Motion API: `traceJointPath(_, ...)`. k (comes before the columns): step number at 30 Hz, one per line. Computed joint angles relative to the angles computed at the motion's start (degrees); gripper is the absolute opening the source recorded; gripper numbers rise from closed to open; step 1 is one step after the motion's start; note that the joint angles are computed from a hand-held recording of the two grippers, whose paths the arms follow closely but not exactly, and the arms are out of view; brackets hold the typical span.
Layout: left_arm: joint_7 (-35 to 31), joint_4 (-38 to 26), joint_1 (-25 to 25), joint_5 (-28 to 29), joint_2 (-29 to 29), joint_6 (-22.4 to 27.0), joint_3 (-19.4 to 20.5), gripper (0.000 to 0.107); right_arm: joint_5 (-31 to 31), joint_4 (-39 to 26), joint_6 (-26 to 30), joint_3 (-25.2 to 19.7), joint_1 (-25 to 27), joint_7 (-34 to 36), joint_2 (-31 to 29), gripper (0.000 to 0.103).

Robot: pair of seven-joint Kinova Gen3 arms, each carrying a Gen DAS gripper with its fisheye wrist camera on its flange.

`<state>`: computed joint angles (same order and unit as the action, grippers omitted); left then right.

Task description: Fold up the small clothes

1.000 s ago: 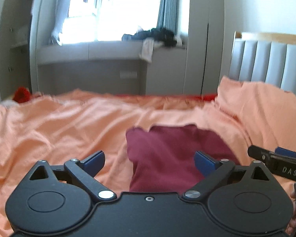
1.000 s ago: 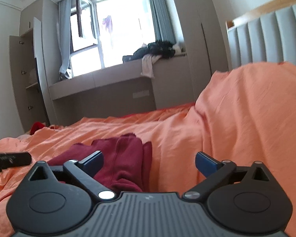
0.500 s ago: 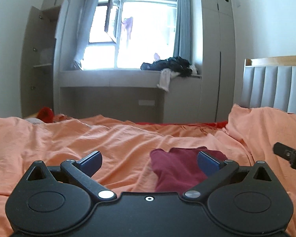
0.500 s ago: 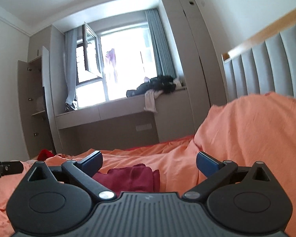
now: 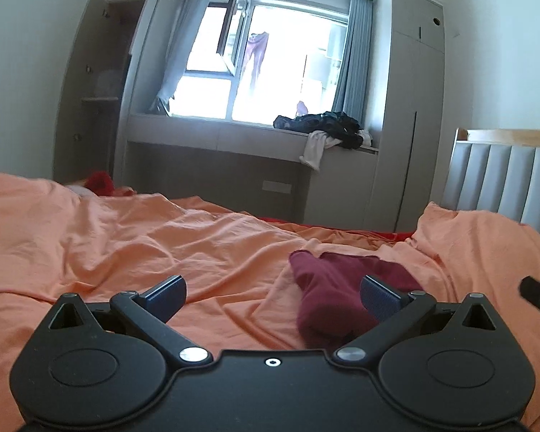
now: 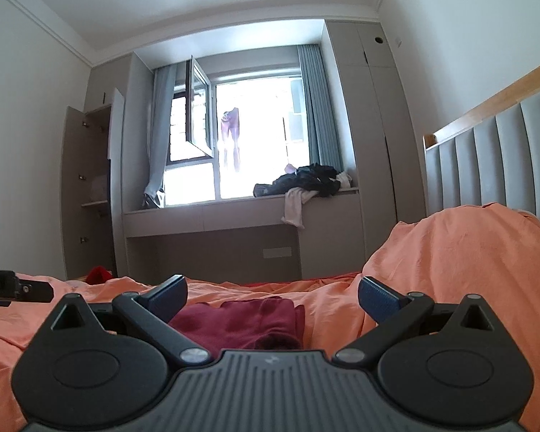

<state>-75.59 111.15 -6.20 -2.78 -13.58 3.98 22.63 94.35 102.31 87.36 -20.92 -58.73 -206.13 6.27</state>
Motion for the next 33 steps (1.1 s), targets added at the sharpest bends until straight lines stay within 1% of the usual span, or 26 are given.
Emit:
traceJointPath(2,-1.96,2.63,3.68,-0.42,-1.3,-2.4,-3.77,0.103,0.16,1.05,2.54,-1.02,-1.68,-0.55,0.42,0.103)
traceJointPath(3,-2.79,4.44,4.75,-0.58,-2.21,-4.3,-5.03,0.103,0.25,1.46,3.62,-1.39,-2.53,-0.17,0.71,0.103)
traceJointPath(5,-4.47,7.43,4.24,0.23,-3.96,-7.43,-5.05,0.103,0.4,2.65,6.08,-2.03,-4.46,0.66,1.55,0.103)
traceJointPath(9,-7.06,11.95,6.35,2.37,-5.97,-10.97,-7.21,0.103,-2.03,2.61,9.12,-2.27,-7.55,0.76,3.36,0.103)
traceJointPath(12,-9.2,13.29,8.8,2.48,-5.57,-10.55,-9.0,0.103,-4.96,1.77,9.55,-1.78,-8.95,-0.95,4.32,0.103)
traceJointPath(14,-10.7,13.91,10.15,2.18,-4.97,-9.75,-9.79,0.103,-6.61,1.11,8.19,-1.3,-9.04,-1.22,4.21,0.103)
traceJointPath(17,-12.86,14.78,10.19,2.25,-4.42,-9.52,-9.45,0.103,-7.39,0.46,8.66,-0.83,-9.89,-0.36,5.13,0.103)
traceJointPath(21,-13.47,14.85,14.35,2.44,-3.54,-8.33,-12.75,0.103,-7.42,0.37,6.77,-0.2,-10.2,1.51,5.08,0.103)
traceJointPath(22,-13.58,14.82,14.82,2.51,-3.34,-8.2,-13.05,0.103,-7.58,0.25,6.47,-0.14,-10.19,1.84,5.14,0.103)
traceJointPath(23,-13.74,15.0,14.49,2.73,-3.3,-8.22,-12.67,0.103,-7.8,0.22,6.28,-0.08,-10.2,2.0,5.18,0.103)
traceJointPath(24,-13.97,15.09,13.25,3.17,-3.36,-8.23,-11.39,0.103,-8.13,0.06,5.98,0.01,-10.11,2.29,5.14,0.103)
traceJointPath(29,-15.31,15.31,11.28,3.83,-3.2,-7.74,-9.26,0.103,-9.91,-0.84,6.04,0.4,-9.89,2.6,4.99,0.103)
traceJointPath(33,-15.44,15.19,11.66,4.28,-2.97,-7.41,-9.6,0.103,-11.05,-0.5,5.11,0.4,-9.22,0.69,4.13,0.103)
